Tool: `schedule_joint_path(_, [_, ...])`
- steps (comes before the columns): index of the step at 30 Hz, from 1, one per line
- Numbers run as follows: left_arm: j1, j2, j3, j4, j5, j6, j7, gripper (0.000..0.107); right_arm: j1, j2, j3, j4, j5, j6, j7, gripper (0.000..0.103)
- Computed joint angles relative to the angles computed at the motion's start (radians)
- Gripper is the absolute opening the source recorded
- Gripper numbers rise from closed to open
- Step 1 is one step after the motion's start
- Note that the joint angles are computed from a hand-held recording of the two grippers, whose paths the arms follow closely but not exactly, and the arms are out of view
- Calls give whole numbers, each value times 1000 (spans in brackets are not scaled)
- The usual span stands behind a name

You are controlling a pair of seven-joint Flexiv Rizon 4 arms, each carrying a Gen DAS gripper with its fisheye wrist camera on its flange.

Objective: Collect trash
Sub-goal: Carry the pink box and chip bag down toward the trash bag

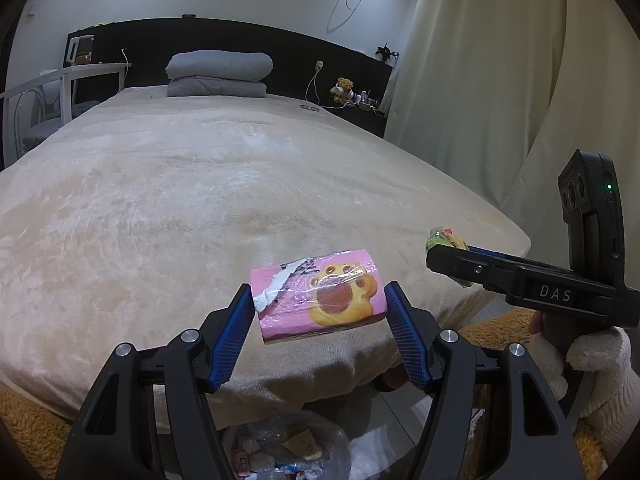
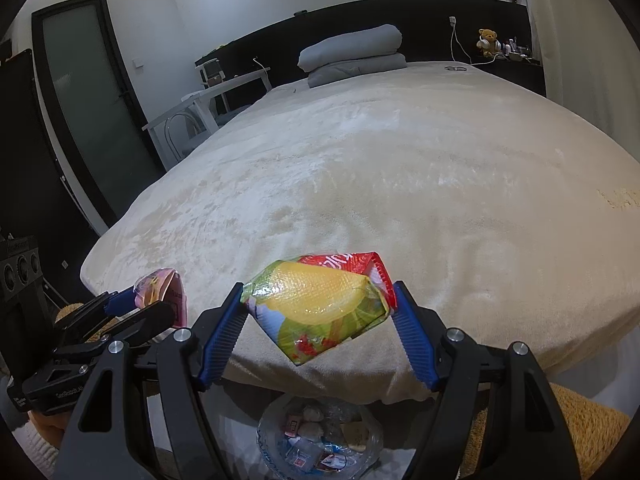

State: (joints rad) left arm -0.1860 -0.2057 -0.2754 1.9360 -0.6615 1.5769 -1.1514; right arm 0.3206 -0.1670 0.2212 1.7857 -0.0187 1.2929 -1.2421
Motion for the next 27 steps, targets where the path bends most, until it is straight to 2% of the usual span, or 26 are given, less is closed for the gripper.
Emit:
schedule_joint_path(5, [1, 30, -15, 43, -79, -25, 24, 65, -7, 19, 15, 18, 36, -13, -35, 72])
schedule_joint_path(13, [-53, 56, 39, 91, -154, -87, 28, 65, 0, 47, 32, 42, 104, -48, -101, 72])
schedule_joint_path(27, [-94, 70, 106, 145, -105, -189, -39, 65, 15, 66, 36, 51, 222, -172, -193, 72])
